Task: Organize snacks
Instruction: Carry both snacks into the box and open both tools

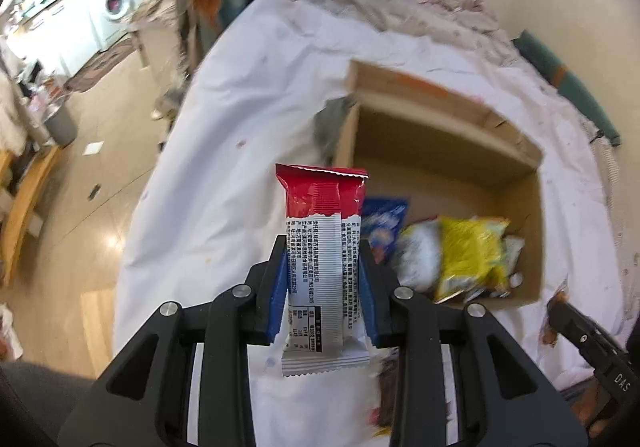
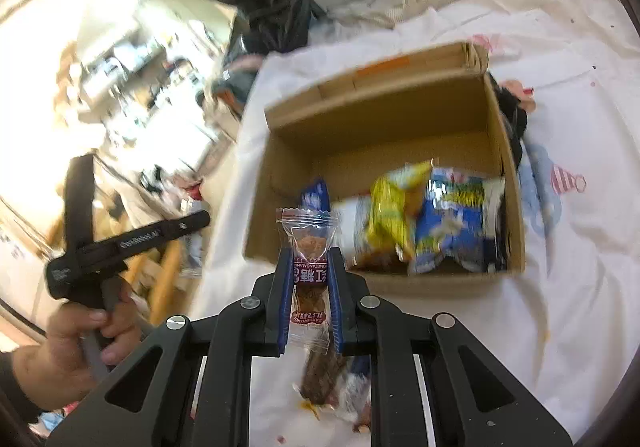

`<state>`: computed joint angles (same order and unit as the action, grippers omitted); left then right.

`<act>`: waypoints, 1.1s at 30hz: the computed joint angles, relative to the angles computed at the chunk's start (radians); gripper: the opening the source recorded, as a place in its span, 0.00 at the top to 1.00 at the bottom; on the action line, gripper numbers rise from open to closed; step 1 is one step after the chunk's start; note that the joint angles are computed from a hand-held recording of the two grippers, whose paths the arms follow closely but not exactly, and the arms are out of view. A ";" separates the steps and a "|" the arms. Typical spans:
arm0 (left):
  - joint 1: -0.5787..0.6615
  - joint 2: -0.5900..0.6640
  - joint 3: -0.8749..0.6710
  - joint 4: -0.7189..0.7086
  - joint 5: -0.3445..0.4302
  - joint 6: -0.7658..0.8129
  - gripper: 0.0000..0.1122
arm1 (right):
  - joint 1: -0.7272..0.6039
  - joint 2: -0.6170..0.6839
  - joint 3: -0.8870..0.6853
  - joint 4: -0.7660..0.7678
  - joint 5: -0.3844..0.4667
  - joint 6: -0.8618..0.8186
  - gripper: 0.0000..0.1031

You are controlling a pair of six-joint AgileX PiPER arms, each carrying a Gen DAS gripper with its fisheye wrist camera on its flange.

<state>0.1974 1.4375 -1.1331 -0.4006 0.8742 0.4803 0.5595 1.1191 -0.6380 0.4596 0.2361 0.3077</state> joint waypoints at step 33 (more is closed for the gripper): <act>-0.268 0.210 -0.058 -0.022 -0.222 0.032 0.75 | -0.161 0.262 -0.114 -0.476 0.086 0.422 0.83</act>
